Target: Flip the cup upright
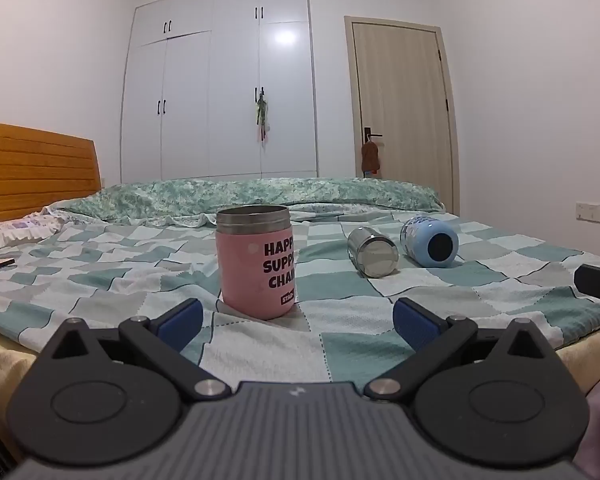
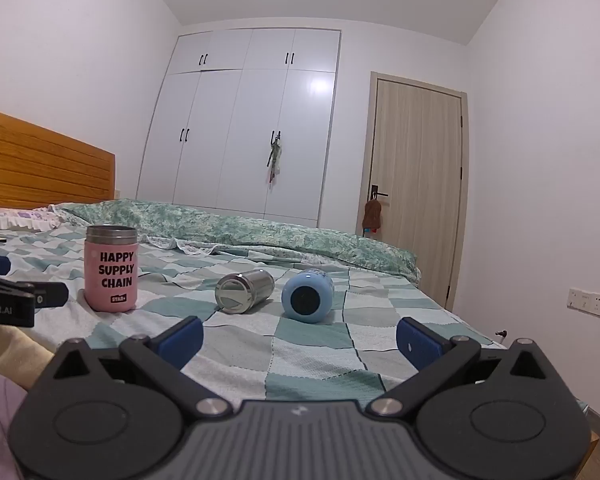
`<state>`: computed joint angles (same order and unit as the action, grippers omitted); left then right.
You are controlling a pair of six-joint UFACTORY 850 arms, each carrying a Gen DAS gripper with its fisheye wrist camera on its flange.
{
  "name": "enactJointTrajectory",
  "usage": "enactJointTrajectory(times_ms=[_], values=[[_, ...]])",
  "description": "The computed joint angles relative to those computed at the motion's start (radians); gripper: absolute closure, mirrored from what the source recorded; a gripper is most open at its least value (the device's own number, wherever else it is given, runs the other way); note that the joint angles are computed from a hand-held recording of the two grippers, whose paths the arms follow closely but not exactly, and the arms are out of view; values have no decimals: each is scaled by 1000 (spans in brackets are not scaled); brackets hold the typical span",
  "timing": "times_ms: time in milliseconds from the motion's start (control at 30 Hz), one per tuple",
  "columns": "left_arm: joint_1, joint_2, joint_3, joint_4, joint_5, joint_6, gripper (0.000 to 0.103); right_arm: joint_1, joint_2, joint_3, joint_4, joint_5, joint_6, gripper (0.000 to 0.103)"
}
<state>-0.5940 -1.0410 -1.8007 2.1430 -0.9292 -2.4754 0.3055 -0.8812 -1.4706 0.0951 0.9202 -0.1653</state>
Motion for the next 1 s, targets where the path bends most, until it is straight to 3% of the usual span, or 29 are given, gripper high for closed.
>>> enactJointTrajectory(times_ms=[1000], values=[[3, -1, -6, -16, 19, 24, 0, 0, -2, -2, 0, -3, 0, 0]])
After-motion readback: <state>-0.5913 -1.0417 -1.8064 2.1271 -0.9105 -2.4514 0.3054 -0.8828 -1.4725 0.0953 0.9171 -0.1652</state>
